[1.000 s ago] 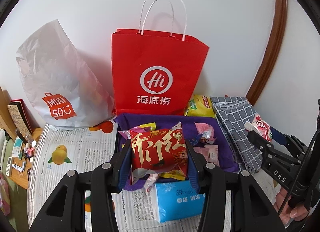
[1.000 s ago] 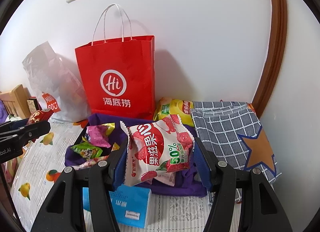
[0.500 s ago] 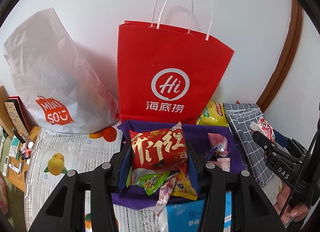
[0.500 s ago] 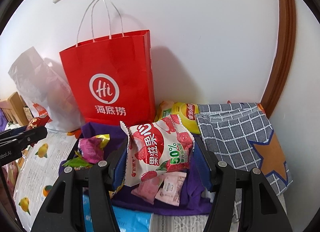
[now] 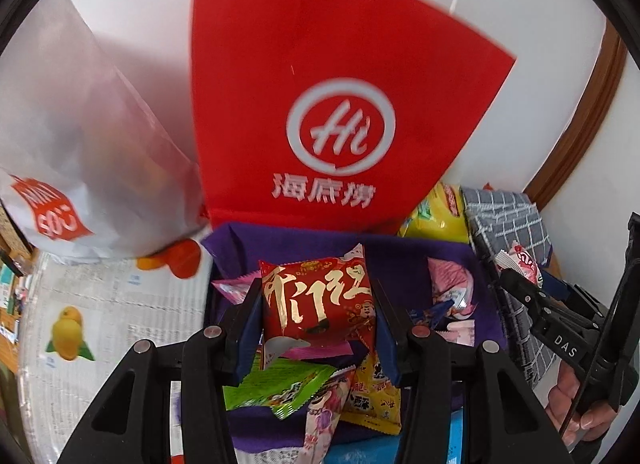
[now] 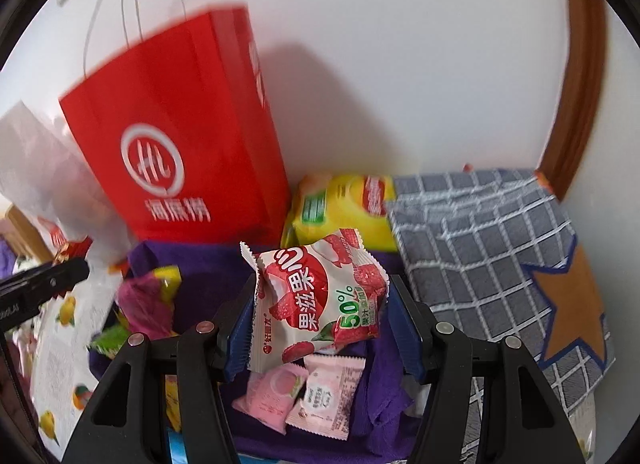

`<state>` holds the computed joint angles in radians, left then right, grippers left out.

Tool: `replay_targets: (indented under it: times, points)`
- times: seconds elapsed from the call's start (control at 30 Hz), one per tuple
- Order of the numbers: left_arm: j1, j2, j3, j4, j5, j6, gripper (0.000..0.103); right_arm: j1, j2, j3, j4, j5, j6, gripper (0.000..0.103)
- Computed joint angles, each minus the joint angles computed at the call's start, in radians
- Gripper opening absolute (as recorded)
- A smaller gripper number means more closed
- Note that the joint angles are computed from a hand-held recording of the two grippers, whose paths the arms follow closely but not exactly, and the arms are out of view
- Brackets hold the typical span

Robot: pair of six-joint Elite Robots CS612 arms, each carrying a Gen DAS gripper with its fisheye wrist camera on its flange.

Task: Organize snacks
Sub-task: 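Carry the pink lychee bag and red candy packet over the purple towel, then open both tools to drop the lychee bag and red packet onto the towel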

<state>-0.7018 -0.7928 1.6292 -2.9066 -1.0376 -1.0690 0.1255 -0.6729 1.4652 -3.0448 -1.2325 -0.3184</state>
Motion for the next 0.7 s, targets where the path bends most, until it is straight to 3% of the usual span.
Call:
replay_targets:
  times: [0.3,0.7]
  points:
    - [0.018,0.041,-0.045,0.042,-0.078,0.017,0.047,0.006,0.017,-0.024,0.099,0.000,-0.083,0.061]
    - [0.020,0.045,-0.052,0.063,-0.093,0.024,0.048,0.023,0.028,-0.039,0.159,-0.036,-0.162,0.061]
